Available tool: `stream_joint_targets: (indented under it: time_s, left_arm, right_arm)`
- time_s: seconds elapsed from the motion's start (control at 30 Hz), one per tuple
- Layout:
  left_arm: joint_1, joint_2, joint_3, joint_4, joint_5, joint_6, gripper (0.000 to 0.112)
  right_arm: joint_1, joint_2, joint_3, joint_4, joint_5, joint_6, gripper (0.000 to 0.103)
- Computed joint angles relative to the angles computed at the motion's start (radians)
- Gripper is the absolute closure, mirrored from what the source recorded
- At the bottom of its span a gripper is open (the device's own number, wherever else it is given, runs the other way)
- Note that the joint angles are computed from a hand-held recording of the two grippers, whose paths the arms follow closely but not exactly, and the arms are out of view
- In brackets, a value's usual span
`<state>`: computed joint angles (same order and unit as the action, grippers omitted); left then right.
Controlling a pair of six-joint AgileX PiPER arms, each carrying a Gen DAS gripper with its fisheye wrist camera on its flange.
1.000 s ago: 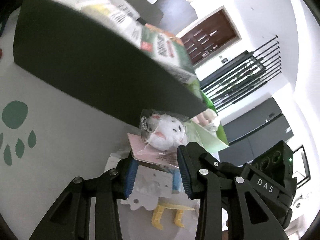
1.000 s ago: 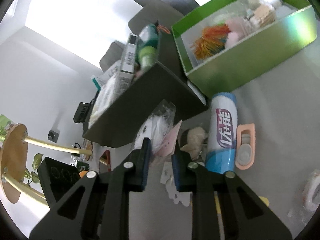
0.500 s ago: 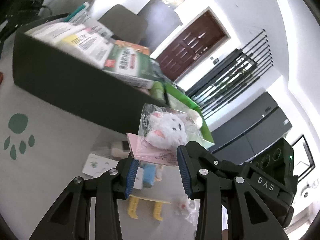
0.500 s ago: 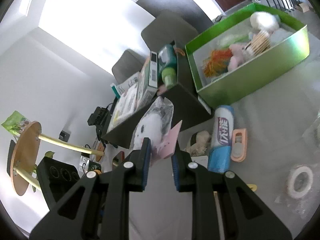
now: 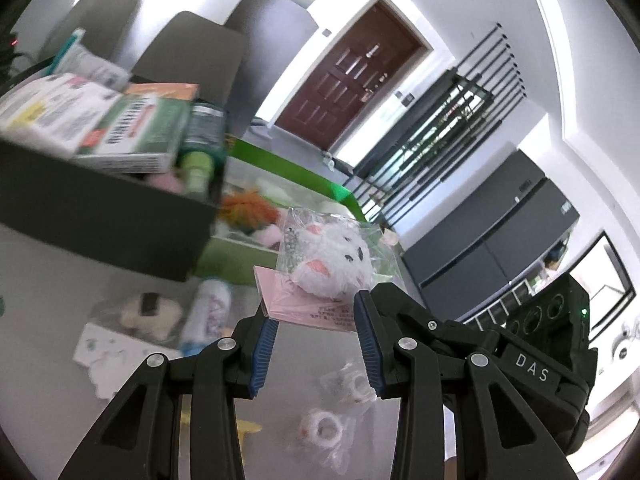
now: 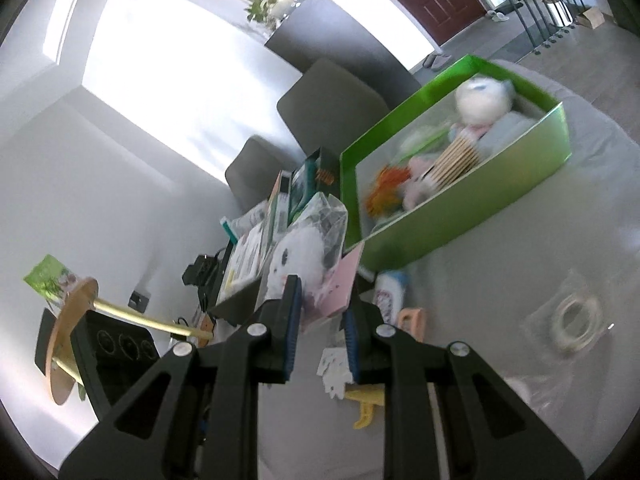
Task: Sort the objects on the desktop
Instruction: 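Lift the bagged cat with the right gripper and carry it over the box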
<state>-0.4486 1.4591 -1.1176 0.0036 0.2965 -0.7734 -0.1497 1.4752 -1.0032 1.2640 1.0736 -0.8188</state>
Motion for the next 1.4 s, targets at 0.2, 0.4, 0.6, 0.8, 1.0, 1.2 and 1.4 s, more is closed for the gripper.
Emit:
stream_joint_targets:
  time_s: [0.2,0.4,0.6,0.8,1.0,1.2,1.4]
  left_arm:
    - [-0.027,0.115,-0.136,0.007,0.034,0.002,0.073]
    - [-0.023,0.189,-0.240,-0.003,0.069,0.029,0.073]
    - [0.003,0.234,-0.299,-0.064,0.088,0.093,0.073]
    - [0.029,0.260,-0.322,-0.109,0.084,0.140,0.073]
    - [0.080,0.290,-0.359,-0.248,0.083,0.283,0.073]
    - [0.121,0.321,-0.416,-0.274,0.091,0.341,0.073]
    - [0.171,0.372,-0.472,-0.307,0.100,0.393,0.073]
  right_arm:
    - [-0.077,0.072,-0.071,0.003,0.051,-0.002,0.083]
    - [-0.096,0.147,-0.154,0.006,0.066,0.007,0.083]
    - [-0.080,0.206,-0.214,0.010,0.060,0.021,0.083]
    - [-0.044,0.249,-0.276,0.001,0.038,0.051,0.083]
    - [-0.009,0.295,-0.353,-0.007,0.020,0.100,0.083]
    - [0.039,0.345,-0.462,-0.026,-0.001,0.155,0.083]
    - [0.095,0.435,-0.605,-0.055,-0.012,0.212,0.083]
